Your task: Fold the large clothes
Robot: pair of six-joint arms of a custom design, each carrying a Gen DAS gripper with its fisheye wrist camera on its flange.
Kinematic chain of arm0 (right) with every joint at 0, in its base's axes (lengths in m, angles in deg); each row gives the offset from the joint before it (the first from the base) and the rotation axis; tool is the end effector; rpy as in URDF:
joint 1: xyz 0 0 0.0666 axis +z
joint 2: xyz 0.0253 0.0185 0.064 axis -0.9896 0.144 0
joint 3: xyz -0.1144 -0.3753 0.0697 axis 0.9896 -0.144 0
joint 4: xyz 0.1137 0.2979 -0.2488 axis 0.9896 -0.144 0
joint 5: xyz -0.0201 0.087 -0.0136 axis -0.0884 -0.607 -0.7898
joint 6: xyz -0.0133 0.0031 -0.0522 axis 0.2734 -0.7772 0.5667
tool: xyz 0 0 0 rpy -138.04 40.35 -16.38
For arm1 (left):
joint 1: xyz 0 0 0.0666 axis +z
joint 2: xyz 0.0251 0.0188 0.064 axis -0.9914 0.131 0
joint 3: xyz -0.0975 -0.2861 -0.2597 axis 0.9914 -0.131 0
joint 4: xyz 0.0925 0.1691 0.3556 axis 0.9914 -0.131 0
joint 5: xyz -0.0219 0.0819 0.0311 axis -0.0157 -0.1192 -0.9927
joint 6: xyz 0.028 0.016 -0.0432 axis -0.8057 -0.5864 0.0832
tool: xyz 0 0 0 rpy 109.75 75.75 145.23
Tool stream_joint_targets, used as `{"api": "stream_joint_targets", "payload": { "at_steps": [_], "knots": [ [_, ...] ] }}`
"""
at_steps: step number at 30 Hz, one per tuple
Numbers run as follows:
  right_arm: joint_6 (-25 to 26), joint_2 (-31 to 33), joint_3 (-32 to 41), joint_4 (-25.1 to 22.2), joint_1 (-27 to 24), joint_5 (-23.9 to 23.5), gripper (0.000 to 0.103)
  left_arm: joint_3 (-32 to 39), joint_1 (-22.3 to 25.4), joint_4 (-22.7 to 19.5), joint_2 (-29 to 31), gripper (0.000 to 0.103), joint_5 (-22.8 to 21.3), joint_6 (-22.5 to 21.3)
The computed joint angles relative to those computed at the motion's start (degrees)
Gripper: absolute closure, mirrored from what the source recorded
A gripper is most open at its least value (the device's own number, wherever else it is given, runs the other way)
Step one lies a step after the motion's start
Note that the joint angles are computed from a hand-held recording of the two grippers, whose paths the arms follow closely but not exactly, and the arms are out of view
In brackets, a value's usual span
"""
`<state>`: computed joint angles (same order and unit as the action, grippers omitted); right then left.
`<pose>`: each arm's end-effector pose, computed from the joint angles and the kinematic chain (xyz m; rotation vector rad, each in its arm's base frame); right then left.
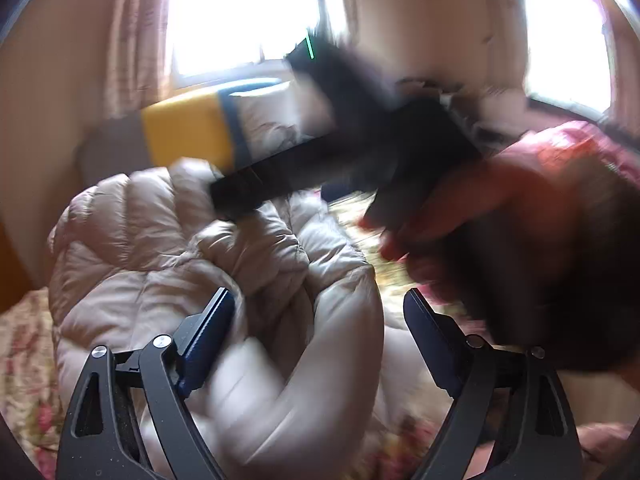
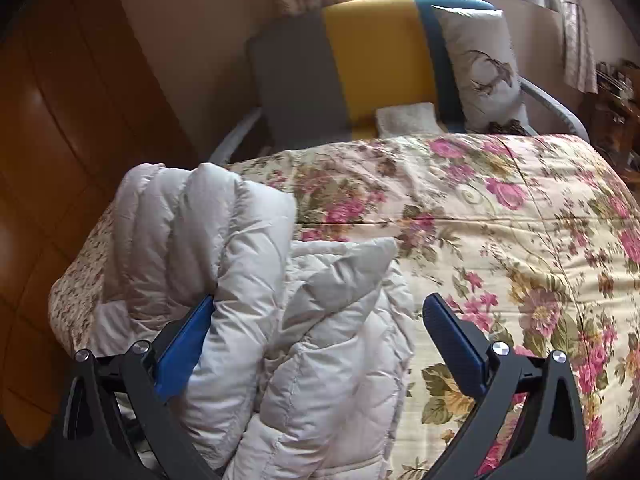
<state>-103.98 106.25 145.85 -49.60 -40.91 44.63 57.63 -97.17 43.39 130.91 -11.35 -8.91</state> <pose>0.5142 0.4257 0.4106 0.3483 2.3231 0.3148 0.4731 -0.1455 0.3928 1.0644 1.8464 -0.5410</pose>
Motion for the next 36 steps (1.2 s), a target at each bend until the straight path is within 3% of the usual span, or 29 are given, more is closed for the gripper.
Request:
{"api": "stream_joint_targets", "payload": {
  "at_steps": [1, 3, 5, 6, 7, 9, 11, 13, 15, 16, 18, 20, 21, 22, 27, 29, 33, 36],
  "knots": [
    [-1.7, -1.3, -3.0, 1.9, -0.2, -0.4, 0.002, 0.5, 2.4, -2.0, -0.6, 0.018, 5.2, 0.0],
    [-4.4, -3.3, -8.1, 5.6, -0.4, -0.6, 0.002, 1.7, 6.0, -3.8, -0.8, 0.018, 10.5, 2.3],
    [-6.0, -5.0, -12.5, 9.7, -0.3, -0.8, 0.002, 2.8, 9.9, 0.6, -0.3, 0.018, 13.7, 10.3],
    [-6.8, -5.8, -14.5, 12.1, -0.2, -0.9, 0.002, 3.1, 11.4, 3.9, 0.3, 0.018, 13.0, 14.8],
    [-7.6, -6.6, -16.2, 13.8, -0.1, -1.1, 0.002, 4.1, 12.8, 7.6, 1.5, 0.015, 9.6, 20.0],
    [-9.3, -7.4, -18.1, 16.1, -0.1, -1.9, 0.002, 8.1, 14.3, 10.0, 5.9, 0.014, -0.2, 27.9],
    [-10.1, -8.2, -19.2, 18.1, 0.0, -1.8, 0.002, 12.9, 14.4, 8.2, 10.7, 0.014, -6.1, 33.6],
    [-11.1, -10.7, -22.6, 23.6, 0.5, 0.2, 0.002, 19.7, 15.3, 1.6, 16.8, 0.016, -4.4, 37.6],
    [-14.8, -14.2, -27.8, 29.5, 0.9, 3.8, 0.002, 24.1, 15.3, -3.8, 20.6, 0.019, -2.8, 36.7],
    [-17.5, -15.4, -29.3, 28.9, 1.1, 5.8, 0.002, 25.0, 15.0, -4.9, 21.6, 0.02, -1.6, 35.5],
    [-21.7, -16.2, -29.4, 22.3, 1.1, 8.3, 0.002, 23.0, 14.5, -3.5, 20.9, 0.02, 0.8, 34.1],
    [-22.2, -14.5, -26.7, 13.4, 0.4, 7.3, 0.002, 22.3, 13.2, -2.7, 20.3, 0.02, 2.3, 31.8],
    [-21.4, -13.5, -25.7, 11.1, 0.2, 6.3, 0.002, 21.9, 12.5, -2.2, 20.0, 0.02, 2.1, 30.6],
    [-19.7, -12.9, -25.5, 11.6, -0.1, 4.6, 0.002, 21.8, 11.7, -2.3, 19.7, 0.019, 1.9, 28.8],
    [-13.2, -11.6, -27.3, 23.6, -2.0, -2.7, 0.002, 21.4, 8.7, -3.5, 18.9, 0.018, 0.5, 24.1],
    [-11.1, -10.2, -26.2, 23.0, -3.0, -5.9, 0.002, 22.1, 7.8, -4.3, 19.3, 0.016, -0.1, 23.7],
    [-10.5, -8.8, -26.1, 21.2, -3.9, -7.0, 0.002, 21.3, 5.7, -3.3, 18.4, 0.013, -3.6, 22.4],
    [-11.9, -9.9, -28.9, 24.1, -3.7, -6.3, 0.002, 18.3, 2.6, 0.5, 17.1, 0.006, -11.2, 19.2]
  ]
}}
